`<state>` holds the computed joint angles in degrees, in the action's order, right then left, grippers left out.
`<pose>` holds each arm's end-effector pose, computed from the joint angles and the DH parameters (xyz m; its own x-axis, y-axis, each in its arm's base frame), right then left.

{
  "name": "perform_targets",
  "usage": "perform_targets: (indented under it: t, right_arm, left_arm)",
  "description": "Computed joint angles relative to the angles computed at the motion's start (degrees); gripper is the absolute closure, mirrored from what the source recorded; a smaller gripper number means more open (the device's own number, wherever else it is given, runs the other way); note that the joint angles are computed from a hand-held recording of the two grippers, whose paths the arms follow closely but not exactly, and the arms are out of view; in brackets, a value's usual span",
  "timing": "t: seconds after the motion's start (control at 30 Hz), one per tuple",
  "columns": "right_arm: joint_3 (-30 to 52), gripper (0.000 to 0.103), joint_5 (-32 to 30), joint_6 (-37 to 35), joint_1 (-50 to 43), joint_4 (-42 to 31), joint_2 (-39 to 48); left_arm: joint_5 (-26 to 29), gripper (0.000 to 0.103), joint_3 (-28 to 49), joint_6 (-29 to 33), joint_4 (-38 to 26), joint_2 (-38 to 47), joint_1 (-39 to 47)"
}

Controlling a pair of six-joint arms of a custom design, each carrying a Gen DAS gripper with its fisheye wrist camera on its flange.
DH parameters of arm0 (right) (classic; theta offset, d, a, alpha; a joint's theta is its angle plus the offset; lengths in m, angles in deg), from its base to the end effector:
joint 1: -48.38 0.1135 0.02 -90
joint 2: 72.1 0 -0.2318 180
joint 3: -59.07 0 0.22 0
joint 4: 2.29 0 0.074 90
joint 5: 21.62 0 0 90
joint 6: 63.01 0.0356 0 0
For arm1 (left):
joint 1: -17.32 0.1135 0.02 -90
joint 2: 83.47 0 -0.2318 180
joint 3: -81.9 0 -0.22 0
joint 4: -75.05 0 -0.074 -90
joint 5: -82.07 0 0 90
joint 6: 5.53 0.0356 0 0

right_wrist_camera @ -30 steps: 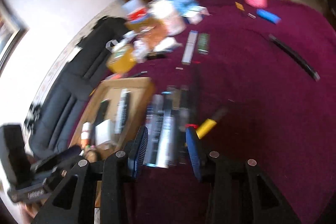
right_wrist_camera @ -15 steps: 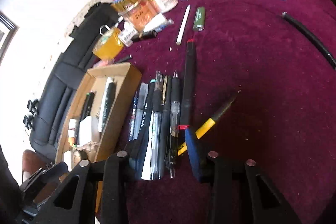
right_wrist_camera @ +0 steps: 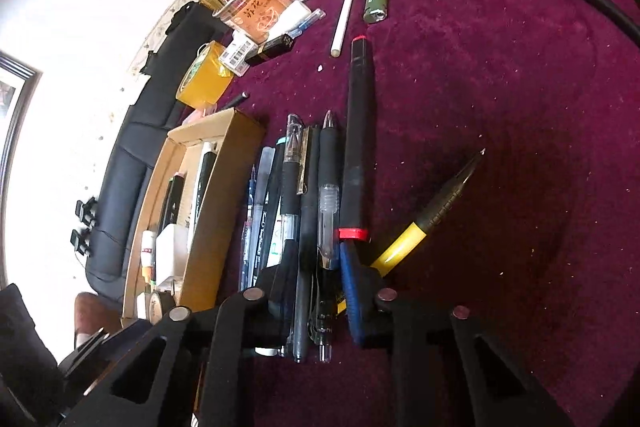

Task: Organize rigid objects
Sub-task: 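Move both tools back over the pen pile, then grasp the white PAINT marker with the left tool while the right grasps a clear pen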

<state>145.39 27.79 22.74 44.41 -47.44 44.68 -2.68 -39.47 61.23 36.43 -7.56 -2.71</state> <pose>0.3400 -0.0004 0.1110 -0.9556 0.0099 -0.2945 -0.1800 0.7716 0.6101 0.2197 -0.0836 0.1823 -0.8684 -0.1016 -0.4853 0.0507 0.9554 -0.2908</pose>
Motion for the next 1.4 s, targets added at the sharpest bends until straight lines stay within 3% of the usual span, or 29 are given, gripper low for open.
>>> perform_targets:
  t: [0.07, 0.43, 0.5, 0.87, 1.07, 1.17, 1.4]
  right_arm:
    - [-0.39, 0.091, 0.05, 0.47, -0.39, 0.19, -0.58]
    - [0.10, 0.091, -2.87, -0.36, -4.57, -2.00, -1.20]
    - [-0.37, 0.092, -4.05, 0.01, -6.12, -1.56, -1.94]
    - [-2.12, 0.092, -4.90, 3.39, -10.13, 1.51, -4.90]
    - [-2.40, 0.091, -5.32, 3.38, -10.47, 1.80, -5.30]
    - [-2.66, 0.091, -5.41, 3.17, -10.66, 1.90, -5.42]
    - [-2.75, 0.091, -5.64, 3.62, -10.83, 2.24, -5.43]
  left_arm:
    - [-0.07, 0.033, 1.27, 0.09, 0.72, 2.39, -0.20]
    - [0.42, 0.034, 12.31, 0.02, 2.65, 18.09, -1.81]
    - [-0.90, 0.045, 13.42, 0.17, 2.61, 19.35, -2.55]
    - [-3.57, 0.059, 22.57, 0.10, 2.09, 30.17, -3.54]
    - [-4.96, 0.060, 23.69, 0.15, 3.62, 32.32, -3.28]
    - [-4.83, 0.071, 24.39, 0.15, 2.89, 32.83, -3.50]
    - [-5.30, 0.071, 24.16, 0.55, 3.59, 33.18, -4.50]
